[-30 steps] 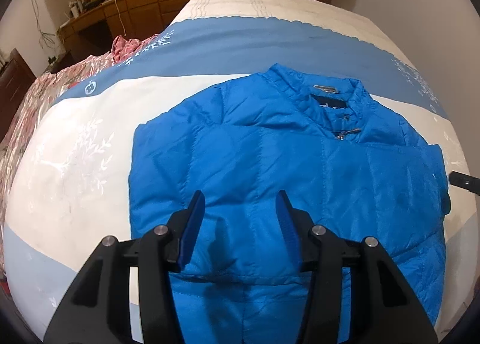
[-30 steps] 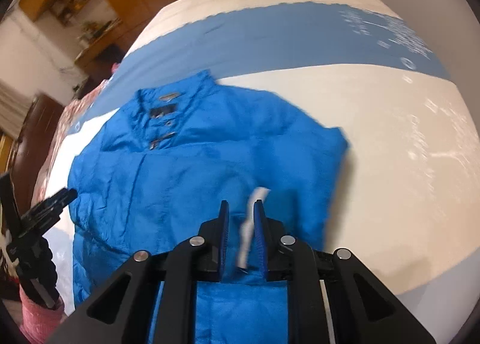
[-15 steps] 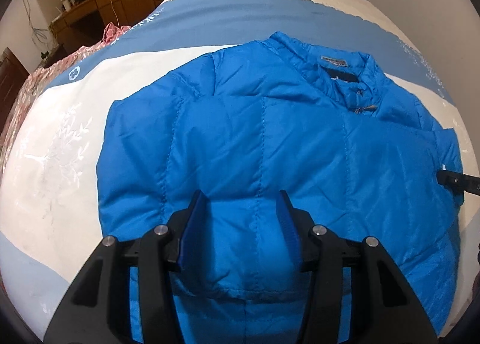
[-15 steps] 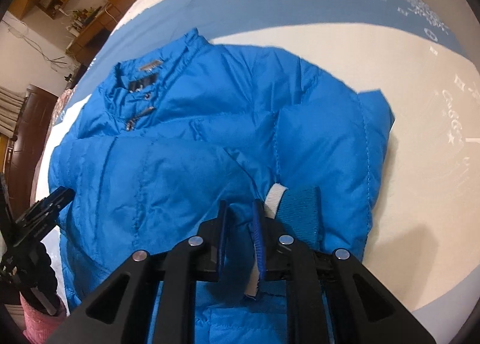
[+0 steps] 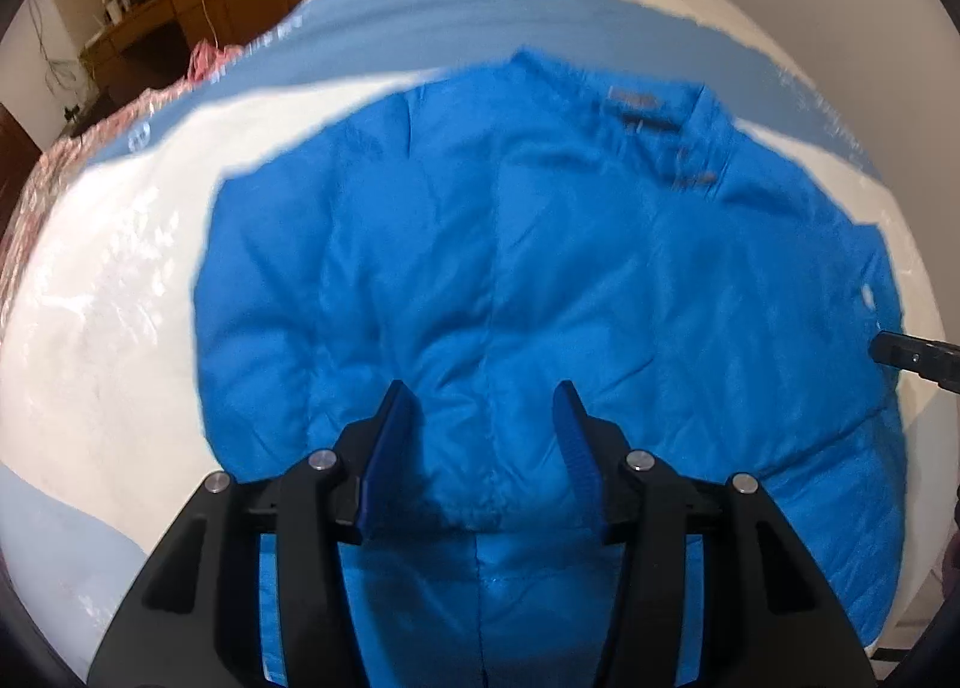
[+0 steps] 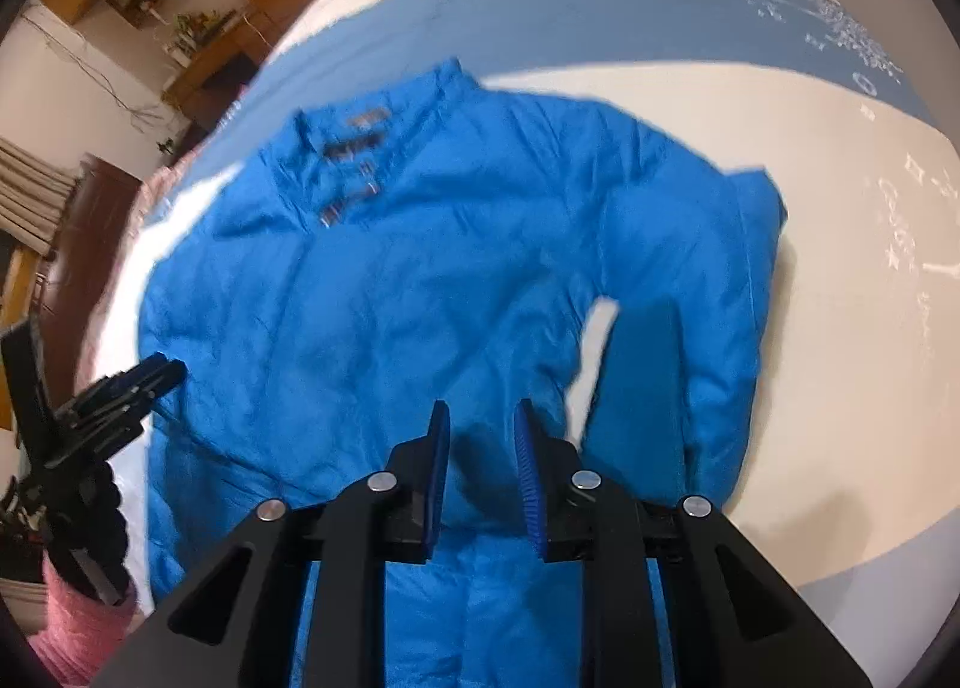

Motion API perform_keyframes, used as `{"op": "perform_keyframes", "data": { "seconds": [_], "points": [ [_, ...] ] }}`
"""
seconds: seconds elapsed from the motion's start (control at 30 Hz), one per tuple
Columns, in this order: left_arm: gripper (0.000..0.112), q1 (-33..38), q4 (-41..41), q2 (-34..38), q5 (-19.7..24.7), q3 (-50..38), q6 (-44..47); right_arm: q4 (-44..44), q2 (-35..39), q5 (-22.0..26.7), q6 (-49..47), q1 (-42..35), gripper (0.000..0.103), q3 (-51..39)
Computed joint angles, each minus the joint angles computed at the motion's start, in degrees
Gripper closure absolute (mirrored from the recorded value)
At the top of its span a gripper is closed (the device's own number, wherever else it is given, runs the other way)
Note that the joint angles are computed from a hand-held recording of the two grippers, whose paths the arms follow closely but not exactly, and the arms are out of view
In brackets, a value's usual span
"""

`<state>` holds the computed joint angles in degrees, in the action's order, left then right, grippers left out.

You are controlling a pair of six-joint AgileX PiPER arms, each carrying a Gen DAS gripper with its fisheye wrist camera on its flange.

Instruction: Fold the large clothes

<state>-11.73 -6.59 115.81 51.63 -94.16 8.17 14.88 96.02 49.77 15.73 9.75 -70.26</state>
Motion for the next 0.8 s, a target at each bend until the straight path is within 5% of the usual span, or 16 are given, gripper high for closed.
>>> {"op": "perform_keyframes", "data": {
  "seconds": [0.17, 0.33, 0.43, 0.5, 0.63, 0.8],
  "points": [
    [0.061, -0.23, 0.11, 2.23, -2.97, 0.73, -0.53, 6.64, 2.13, -7.30, -6.43, -2.02, 0.088, 3.92],
    [0.062, -0.58, 1.21, 2.48, -0.69, -1.09, -2.11, 0.73, 0.56, -6.77, -1.24, 0.64, 0.089, 3.56],
    [0.063, 1.53, -0.04, -2.92, 1.03, 2.31, -1.11, 5.72, -9.31, -7.45, -4.39, -0.95, 0.074, 9.85],
    [0.049, 3.29, 0.91, -9.45, -0.09, 8.58, 0.74, 4.97, -16.46, -6.25, -4.17, -0.85, 0.060, 13.85],
    [0.043, 10.72, 0.27, -23.47, 0.00, 23.62, 7.75, 3.77, -33.31, -0.13, -1.32, -0.53, 0.056, 23.99],
    [0.038, 22.37, -2.34, -33.77, 3.65, 36.60, 16.75, 6.27, -52.54, 7.63, 2.64, -0.14, 0.037, 35.93]
  ]
}}
